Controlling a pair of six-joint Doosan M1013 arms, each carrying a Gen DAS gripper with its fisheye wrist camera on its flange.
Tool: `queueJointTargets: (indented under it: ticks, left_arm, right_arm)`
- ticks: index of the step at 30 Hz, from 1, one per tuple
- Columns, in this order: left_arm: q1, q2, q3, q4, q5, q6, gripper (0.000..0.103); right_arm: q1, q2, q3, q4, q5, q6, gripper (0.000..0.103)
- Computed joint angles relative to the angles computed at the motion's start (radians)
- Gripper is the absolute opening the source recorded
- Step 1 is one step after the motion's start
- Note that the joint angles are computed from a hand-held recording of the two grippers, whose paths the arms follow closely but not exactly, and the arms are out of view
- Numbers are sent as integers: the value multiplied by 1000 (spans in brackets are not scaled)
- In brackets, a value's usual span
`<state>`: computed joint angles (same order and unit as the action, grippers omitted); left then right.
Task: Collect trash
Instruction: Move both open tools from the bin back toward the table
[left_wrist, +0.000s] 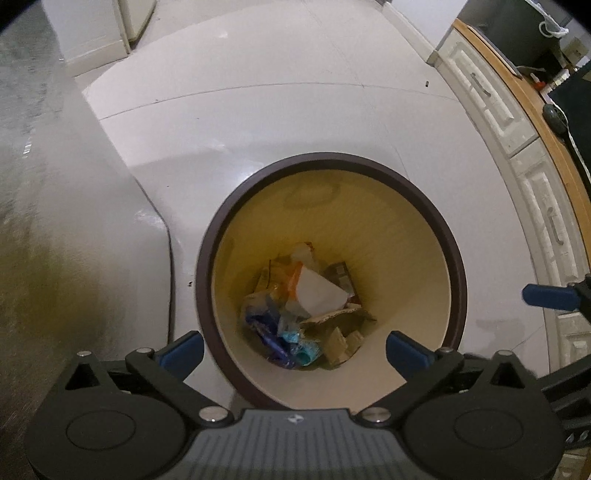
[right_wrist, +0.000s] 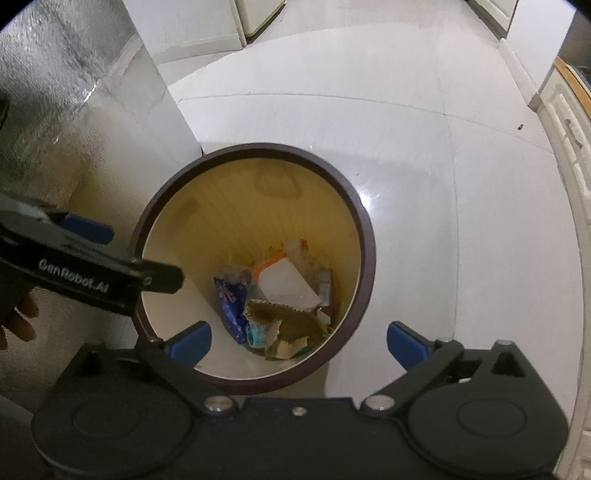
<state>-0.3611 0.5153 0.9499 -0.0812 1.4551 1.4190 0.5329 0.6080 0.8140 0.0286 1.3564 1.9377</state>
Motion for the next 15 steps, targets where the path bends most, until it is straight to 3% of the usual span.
queueJointTargets:
  ticks: [5, 15]
  left_arm:
    - [-2, -15, -9, 28, 35, -1, 103]
    - [-4, -76, 0, 84, 34, -28, 103]
  right_arm:
    - [-2, -13, -13, -1, 7, 9, 103]
    - [7, -35, -54, -56, 67, 19, 103]
